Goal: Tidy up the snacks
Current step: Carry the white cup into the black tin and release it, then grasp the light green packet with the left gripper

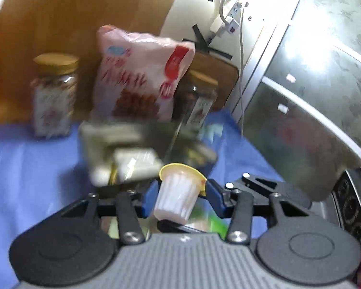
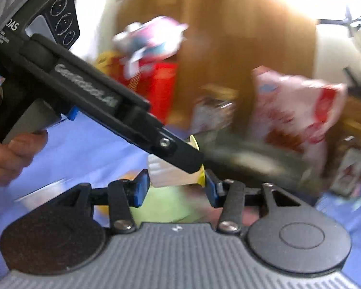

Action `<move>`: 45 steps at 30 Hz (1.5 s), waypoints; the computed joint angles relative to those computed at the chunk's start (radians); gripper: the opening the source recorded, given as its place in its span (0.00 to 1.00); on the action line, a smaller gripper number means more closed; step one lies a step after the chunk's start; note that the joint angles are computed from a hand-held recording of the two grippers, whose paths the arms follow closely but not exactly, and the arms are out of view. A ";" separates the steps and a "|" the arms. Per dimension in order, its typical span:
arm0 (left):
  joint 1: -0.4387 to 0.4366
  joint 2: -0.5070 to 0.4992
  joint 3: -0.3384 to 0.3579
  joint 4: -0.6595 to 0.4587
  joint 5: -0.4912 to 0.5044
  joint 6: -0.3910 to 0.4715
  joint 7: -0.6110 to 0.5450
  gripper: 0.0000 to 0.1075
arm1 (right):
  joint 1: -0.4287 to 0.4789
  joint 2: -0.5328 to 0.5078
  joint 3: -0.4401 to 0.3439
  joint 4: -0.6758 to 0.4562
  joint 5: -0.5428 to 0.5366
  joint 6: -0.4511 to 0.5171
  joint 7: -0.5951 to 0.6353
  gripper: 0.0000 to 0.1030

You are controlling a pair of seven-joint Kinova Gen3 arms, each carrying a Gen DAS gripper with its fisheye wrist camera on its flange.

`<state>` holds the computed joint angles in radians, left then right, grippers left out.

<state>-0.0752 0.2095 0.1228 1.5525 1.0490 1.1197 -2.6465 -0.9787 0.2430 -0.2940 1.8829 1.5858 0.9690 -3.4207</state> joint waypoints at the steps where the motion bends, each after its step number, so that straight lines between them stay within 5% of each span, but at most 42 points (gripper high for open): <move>1: 0.019 0.032 0.030 -0.046 -0.015 -0.030 0.040 0.41 | 0.017 -0.013 0.013 0.000 -0.001 0.000 0.004 0.50; 5: 0.154 0.160 0.015 -0.223 -0.096 -0.064 0.201 0.41 | 0.129 -0.070 0.048 -0.004 -0.067 -0.089 0.036 0.49; 11: 0.174 0.243 0.101 -0.312 -0.265 -0.116 0.351 0.45 | 0.197 -0.087 0.055 0.003 -0.124 -0.103 0.046 0.52; 15: 0.066 0.181 0.132 -0.233 -0.177 -0.100 0.246 0.46 | 0.163 -0.117 0.049 0.066 -0.076 -0.066 -0.076 0.51; 18: -0.055 0.098 0.133 -0.114 -0.072 -0.072 0.124 0.51 | 0.097 -0.172 0.108 0.130 -0.038 -0.128 -0.178 0.51; 22: -0.101 0.012 0.034 0.026 -0.014 -0.040 0.037 0.51 | 0.232 -0.207 -0.020 0.161 -0.034 -0.291 -0.285 0.50; 24: -0.097 -0.008 -0.004 0.075 -0.027 -0.043 0.032 0.55 | 0.288 -0.191 -0.058 0.134 -0.097 -0.372 -0.253 0.49; 27: -0.080 -0.020 -0.035 0.131 -0.049 -0.070 0.033 0.60 | 0.267 -0.147 0.001 0.078 -0.193 -0.480 -0.131 0.49; 30: -0.051 -0.005 -0.050 0.152 -0.065 -0.098 0.039 0.61 | 0.251 -0.090 0.016 0.007 -0.289 -0.483 -0.009 0.50; 37: -0.053 -0.037 -0.054 0.191 -0.076 -0.106 -0.024 0.21 | 0.204 -0.057 0.080 -0.050 -0.442 -0.551 0.168 0.58; 45: -0.212 -0.087 -0.157 0.322 0.046 0.046 -0.094 0.20 | 0.115 -0.023 0.124 -0.083 -0.372 -0.621 0.194 0.65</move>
<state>-0.2867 0.1228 -0.0338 1.8747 1.0948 1.1657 -2.7407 -0.8636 0.2203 -0.1695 1.7995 1.2136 0.3480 -3.2271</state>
